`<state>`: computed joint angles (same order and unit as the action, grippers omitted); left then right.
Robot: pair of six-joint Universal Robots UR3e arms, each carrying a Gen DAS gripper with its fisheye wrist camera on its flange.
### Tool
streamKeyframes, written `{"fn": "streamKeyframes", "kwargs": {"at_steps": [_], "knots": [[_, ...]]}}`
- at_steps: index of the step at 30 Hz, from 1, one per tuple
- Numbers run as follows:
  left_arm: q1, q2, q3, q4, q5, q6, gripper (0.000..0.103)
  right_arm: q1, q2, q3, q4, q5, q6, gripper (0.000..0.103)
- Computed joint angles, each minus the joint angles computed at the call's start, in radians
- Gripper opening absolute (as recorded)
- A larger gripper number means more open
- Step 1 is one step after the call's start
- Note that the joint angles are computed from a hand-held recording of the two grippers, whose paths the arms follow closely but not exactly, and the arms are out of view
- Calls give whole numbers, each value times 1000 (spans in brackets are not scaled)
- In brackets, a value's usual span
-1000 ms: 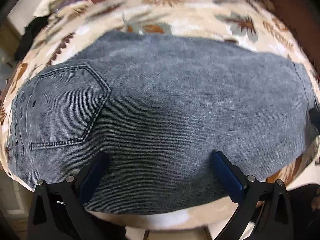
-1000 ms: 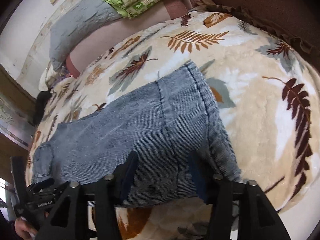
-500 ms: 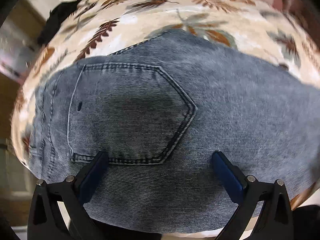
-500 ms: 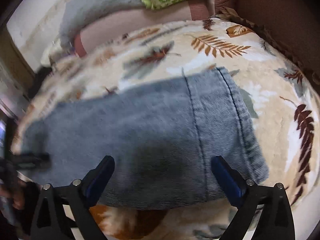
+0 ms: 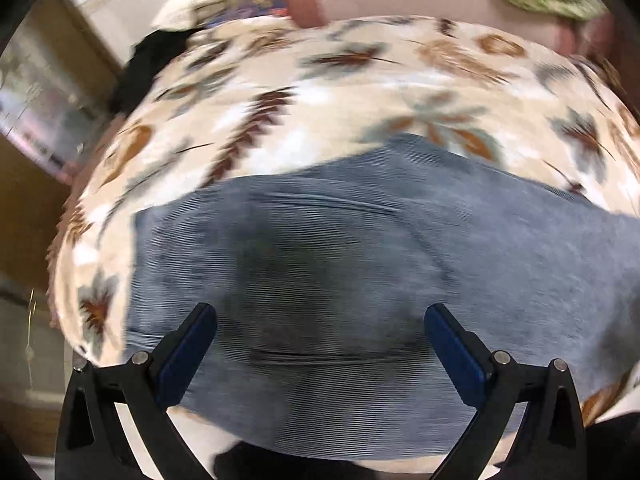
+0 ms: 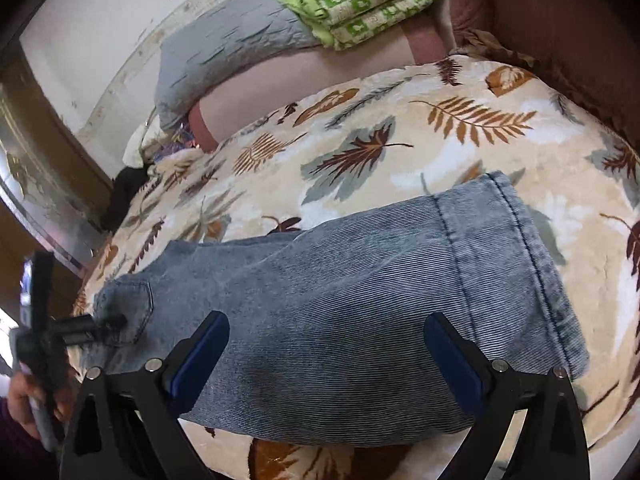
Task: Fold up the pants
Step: 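Move the left gripper to the waistband and the right gripper to the hem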
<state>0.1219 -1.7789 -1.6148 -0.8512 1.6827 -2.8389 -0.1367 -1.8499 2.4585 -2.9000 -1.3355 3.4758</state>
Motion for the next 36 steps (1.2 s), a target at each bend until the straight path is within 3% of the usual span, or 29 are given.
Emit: {"fn": "streamKeyframes", "kwargs": {"at_steps": [6,10,15,20,24,28,36], "knots": [[181,-39,23,17,23,58,103,98,123,-96,41,-89,24,99],[286,-80,27,4,-3,75,103,161,224,-186,152,-188,29,99],[426,-109,30,-85,-229,73,103,243,290,-251,188,-300,15,100],[478,-97,35,-126,-305,98,103,280,323,-289,208,-354,30,101],[516,-35,4,-110,-292,113,103,269,273,-249,151,-332,59,101],[549,5,-14,-94,-278,174,103,341,269,-255,77,-423,63,101],[515,-14,-112,48,-166,261,103,488,425,-388,91,-485,35,101]]}}
